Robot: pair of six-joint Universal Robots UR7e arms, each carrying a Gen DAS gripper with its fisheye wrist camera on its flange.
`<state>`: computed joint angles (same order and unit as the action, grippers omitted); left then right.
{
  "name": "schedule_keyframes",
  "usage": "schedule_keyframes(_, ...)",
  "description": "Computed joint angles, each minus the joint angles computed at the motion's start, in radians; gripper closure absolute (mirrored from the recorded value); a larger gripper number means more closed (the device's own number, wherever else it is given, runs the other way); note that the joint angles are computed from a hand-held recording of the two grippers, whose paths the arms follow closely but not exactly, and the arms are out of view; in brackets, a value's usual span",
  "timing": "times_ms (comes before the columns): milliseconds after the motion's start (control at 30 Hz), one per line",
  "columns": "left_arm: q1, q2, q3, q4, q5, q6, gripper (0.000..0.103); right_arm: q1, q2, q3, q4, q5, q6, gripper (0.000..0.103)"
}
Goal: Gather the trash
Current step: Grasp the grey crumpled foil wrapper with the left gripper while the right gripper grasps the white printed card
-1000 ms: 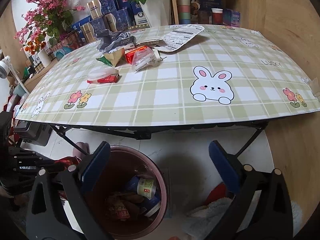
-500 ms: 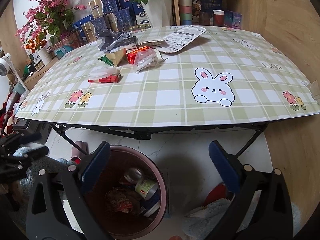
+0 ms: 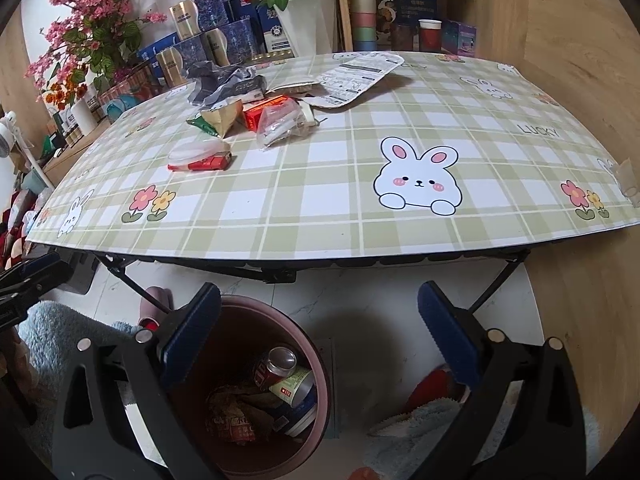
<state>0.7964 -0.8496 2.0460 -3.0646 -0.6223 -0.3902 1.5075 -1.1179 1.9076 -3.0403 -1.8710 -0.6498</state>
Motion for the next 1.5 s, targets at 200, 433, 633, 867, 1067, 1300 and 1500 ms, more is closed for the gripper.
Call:
schedule_keyframes(200,0.015,-0.012,-0.031,-0.032,-0.003,0.039,0.030,-0.001,0.008,-0.024,0.011,0.018,0.004,0.006)
schedule_keyframes(433,0.056,-0.012,-0.154,-0.051,-0.015,0.167,0.026,0.009,0.036,-0.098,0.066,0.031,0.005,0.006)
schedule_keyframes(633,0.116,0.035,-0.356,0.004,-0.069,0.259,0.018,0.017,0.077,-0.203,0.151,0.061,0.029,0.006)
schedule_keyframes(867,0.196,0.235,-0.803,0.161,-0.128,0.333,0.012,0.030,0.159,-0.373,0.226,0.070,0.051,0.006)
schedule_keyframes(1067,0.281,0.440,-1.230,0.413,-0.173,0.215,0.011,0.035,0.246,-0.528,0.272,0.040,0.040,0.006)
schedule_keyframes(1300,0.344,0.603,-1.533,0.621,-0.201,0.093,0.011,0.035,0.343,-0.685,0.296,-0.020,0.001,0.006)
schedule_keyframes(1500,0.369,0.616,-1.536,0.655,-0.289,0.063,0.044,0.018,0.420,-0.862,0.412,0.033,0.128,0.006)
